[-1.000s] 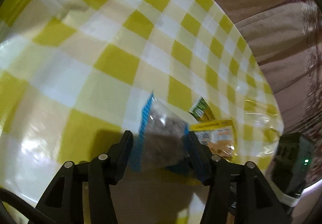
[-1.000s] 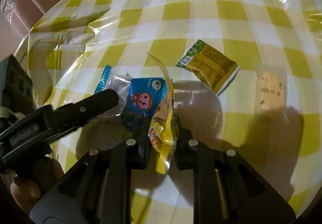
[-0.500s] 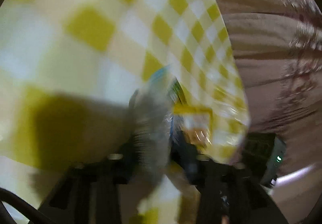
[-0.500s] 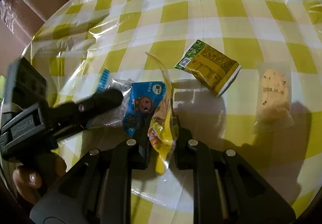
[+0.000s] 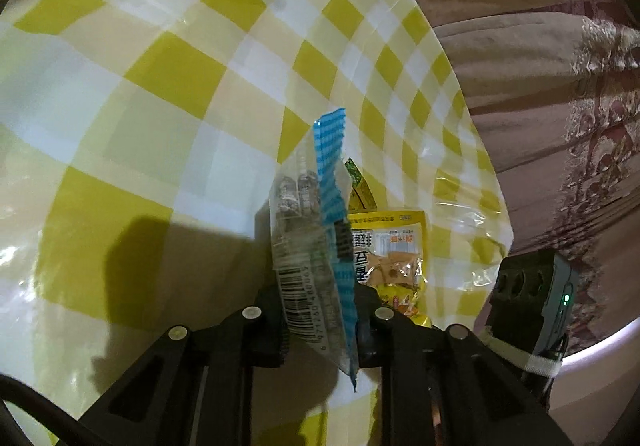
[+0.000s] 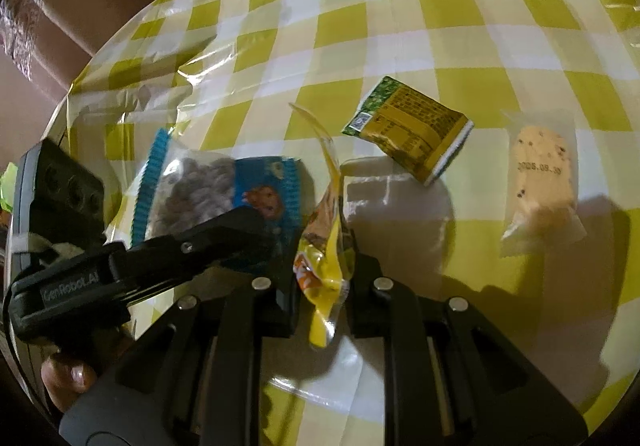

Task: Organize snacks
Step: 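Lift the yellow bag and blue-edged bag and carry them over the white box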

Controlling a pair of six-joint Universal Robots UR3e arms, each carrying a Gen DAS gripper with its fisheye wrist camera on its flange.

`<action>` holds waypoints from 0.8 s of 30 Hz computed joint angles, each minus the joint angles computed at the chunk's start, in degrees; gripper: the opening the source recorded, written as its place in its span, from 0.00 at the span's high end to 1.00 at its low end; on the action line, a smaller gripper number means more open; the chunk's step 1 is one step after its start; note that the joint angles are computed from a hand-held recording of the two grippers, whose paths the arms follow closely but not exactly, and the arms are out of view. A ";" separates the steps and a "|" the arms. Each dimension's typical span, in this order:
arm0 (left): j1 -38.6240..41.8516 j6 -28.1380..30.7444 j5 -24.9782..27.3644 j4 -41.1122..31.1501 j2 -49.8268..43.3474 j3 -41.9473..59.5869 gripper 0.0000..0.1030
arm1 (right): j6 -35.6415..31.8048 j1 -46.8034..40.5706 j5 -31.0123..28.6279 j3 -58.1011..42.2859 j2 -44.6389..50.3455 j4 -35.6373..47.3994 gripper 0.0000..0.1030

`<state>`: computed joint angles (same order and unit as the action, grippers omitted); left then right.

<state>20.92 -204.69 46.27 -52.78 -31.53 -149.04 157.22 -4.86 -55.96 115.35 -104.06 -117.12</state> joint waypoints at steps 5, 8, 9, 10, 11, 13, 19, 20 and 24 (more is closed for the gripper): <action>-9.70 -7.71 9.90 10.49 -5.52 2.02 0.80 | -1.57 -2.47 1.94 0.87 -3.19 2.69 0.80; -15.29 -11.19 15.29 14.72 -8.49 3.47 0.80 | -3.71 -4.59 2.80 1.05 -6.08 6.26 0.80; -17.95 -12.78 17.86 16.34 -9.77 4.18 0.80 | -4.13 -5.15 2.89 1.04 -6.74 7.20 0.80; -19.48 -13.73 19.30 16.94 -10.25 4.70 0.80 | -4.72 -5.99 2.90 0.97 -7.75 8.71 0.80; -22.10 -15.35 21.60 18.96 -12.18 5.45 0.80 | -5.48 -6.81 3.05 0.79 -8.56 10.20 0.80; -28.01 -18.44 27.17 21.62 -15.41 7.38 0.80 | -8.39 -9.53 3.91 0.40 -11.37 14.98 0.80; -43.83 -25.81 40.24 27.72 -25.73 14.06 0.80 | -21.05 -21.17 5.68 -2.13 -20.98 33.02 0.80; -46.28 -26.98 41.88 28.89 -28.33 15.71 0.80 | -24.27 -24.23 5.74 -3.11 -22.52 37.51 0.80; -53.41 -29.76 45.97 31.19 -35.63 21.12 0.80 | -38.12 -36.93 5.43 -7.70 -26.37 54.99 0.80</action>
